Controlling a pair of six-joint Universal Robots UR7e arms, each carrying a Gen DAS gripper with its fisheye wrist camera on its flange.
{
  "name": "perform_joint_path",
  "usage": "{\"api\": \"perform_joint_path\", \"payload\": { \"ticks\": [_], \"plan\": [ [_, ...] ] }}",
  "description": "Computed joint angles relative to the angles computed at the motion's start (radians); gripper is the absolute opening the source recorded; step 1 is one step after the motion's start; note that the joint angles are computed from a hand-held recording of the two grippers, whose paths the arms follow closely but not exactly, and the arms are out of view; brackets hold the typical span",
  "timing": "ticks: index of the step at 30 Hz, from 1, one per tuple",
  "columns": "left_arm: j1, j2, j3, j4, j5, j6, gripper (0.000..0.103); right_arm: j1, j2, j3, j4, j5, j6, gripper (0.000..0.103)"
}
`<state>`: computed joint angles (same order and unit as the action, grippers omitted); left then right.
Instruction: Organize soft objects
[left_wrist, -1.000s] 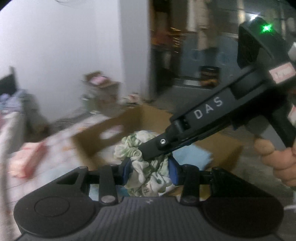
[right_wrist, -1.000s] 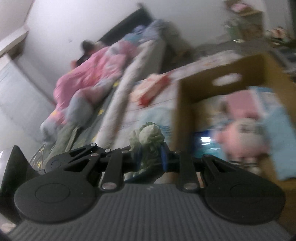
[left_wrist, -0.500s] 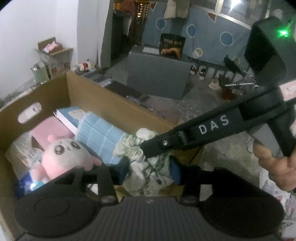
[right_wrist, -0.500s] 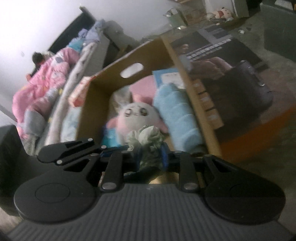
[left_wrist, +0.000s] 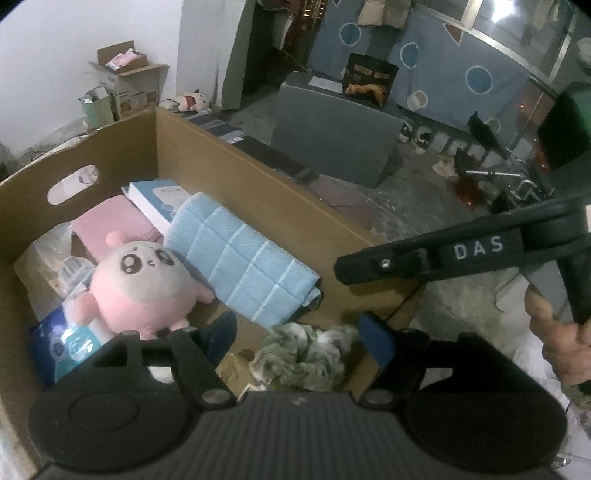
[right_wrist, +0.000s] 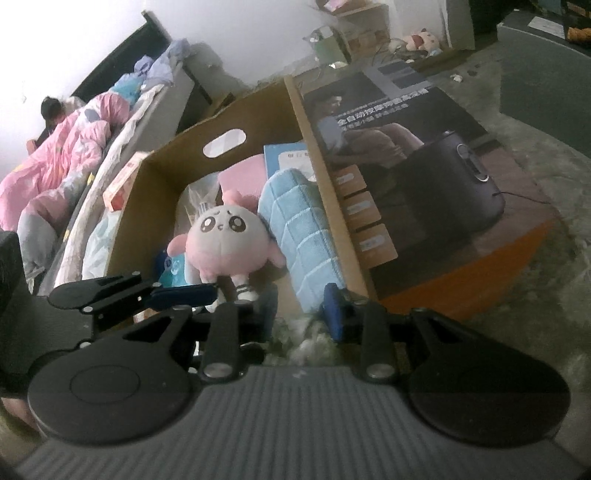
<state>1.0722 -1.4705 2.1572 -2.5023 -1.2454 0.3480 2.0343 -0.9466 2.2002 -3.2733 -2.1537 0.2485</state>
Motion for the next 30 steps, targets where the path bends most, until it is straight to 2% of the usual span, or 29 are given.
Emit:
{"api": "perform_joint_path", "payload": {
  "ticks": [4,6,8,10,12,13,15,18,21,23,26,30],
  "plan": [
    [-0.014,-0.079,0.024,0.001,0.016,-0.006,0.078,0.027,0.002,0.024,-0.08,0.014,0.012,0.029],
    [-0.025,-0.13,0.045,-0.015,0.031,0.0,0.084,0.057,0.016,0.032,-0.141,0.0,0.004,0.032],
    [-0.04,-0.191,0.068,-0.029,0.055,0.003,0.088,0.099,0.04,0.034,-0.215,-0.027,-0.013,0.04],
    [-0.056,-0.256,0.092,-0.043,0.086,-0.002,0.093,0.14,0.068,0.034,-0.289,-0.05,-0.033,0.054],
    [-0.077,-0.32,0.115,-0.055,0.13,-0.013,0.103,0.182,0.097,0.03,-0.362,-0.069,-0.057,0.062],
    [-0.093,-0.353,0.135,-0.076,0.166,-0.014,0.103,0.204,0.115,0.026,-0.4,-0.082,-0.068,0.074],
    [-0.14,-0.42,0.186,-0.125,0.28,-0.015,0.103,0.244,0.149,0.019,-0.465,-0.099,-0.094,0.088],
    [-0.227,-0.509,0.259,-0.149,0.488,-0.038,0.103,0.302,0.195,-0.001,-0.52,-0.133,-0.13,0.1],
    [-0.299,-0.581,0.314,-0.096,0.682,-0.109,0.103,0.349,0.241,-0.025,-0.544,-0.169,-0.136,0.102],
    [-0.319,-0.631,0.325,0.01,0.756,-0.194,0.103,0.367,0.251,-0.029,-0.511,-0.171,-0.091,0.102],
    [-0.298,-0.71,0.314,0.164,0.742,-0.292,0.103,0.39,0.266,-0.03,-0.472,-0.181,-0.02,0.102],
    [-0.225,-0.805,0.313,0.212,0.602,-0.379,0.103,0.436,0.301,-0.045,-0.429,-0.255,0.025,0.102]
  ]
}}
